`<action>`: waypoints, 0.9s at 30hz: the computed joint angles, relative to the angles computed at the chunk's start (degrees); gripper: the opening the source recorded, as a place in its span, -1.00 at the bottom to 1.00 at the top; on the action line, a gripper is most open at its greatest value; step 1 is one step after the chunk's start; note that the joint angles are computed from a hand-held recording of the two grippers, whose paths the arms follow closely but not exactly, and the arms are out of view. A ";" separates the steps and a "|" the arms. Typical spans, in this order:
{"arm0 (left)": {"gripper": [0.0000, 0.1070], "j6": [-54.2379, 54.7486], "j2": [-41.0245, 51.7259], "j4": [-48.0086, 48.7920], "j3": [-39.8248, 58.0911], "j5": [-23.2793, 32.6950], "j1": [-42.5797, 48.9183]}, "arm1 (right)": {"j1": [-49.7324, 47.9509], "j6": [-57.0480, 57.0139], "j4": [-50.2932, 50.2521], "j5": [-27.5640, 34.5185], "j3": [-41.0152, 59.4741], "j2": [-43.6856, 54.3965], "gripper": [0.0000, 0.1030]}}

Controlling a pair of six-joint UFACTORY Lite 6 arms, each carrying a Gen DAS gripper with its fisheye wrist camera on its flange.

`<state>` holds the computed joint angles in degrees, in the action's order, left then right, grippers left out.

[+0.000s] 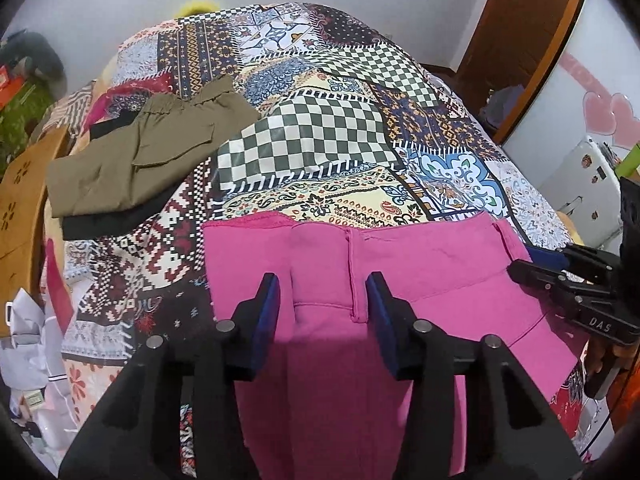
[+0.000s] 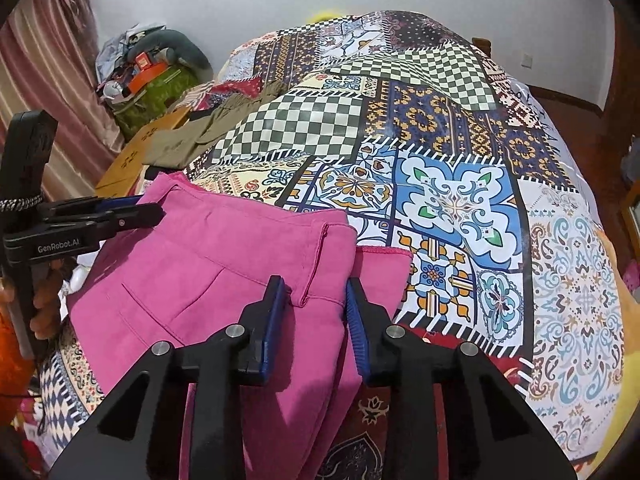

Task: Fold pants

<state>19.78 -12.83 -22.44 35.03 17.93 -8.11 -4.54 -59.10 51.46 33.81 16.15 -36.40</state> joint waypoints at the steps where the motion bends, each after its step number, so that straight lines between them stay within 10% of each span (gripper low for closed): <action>1: -0.11 -0.48 -1.06 0.75 0.02 1.02 0.22 | -0.09 1.50 -1.37 0.51 0.42 -0.36 -0.46; 12: 0.48 7.44 -11.24 -3.46 -4.74 8.56 7.85 | -8.23 8.40 -7.78 11.31 0.63 -11.79 -0.06; 23: 0.48 23.93 -4.14 -21.12 -7.21 9.32 11.97 | -9.21 6.88 -5.64 10.30 -5.51 -11.53 0.11; 27: 0.19 25.61 -3.66 -23.30 -6.37 10.17 11.86 | -11.47 1.38 -1.20 11.34 -5.41 -8.06 0.15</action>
<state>45.39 -16.49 -45.74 28.66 28.10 3.75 -16.01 -57.72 50.26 45.15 10.74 -44.46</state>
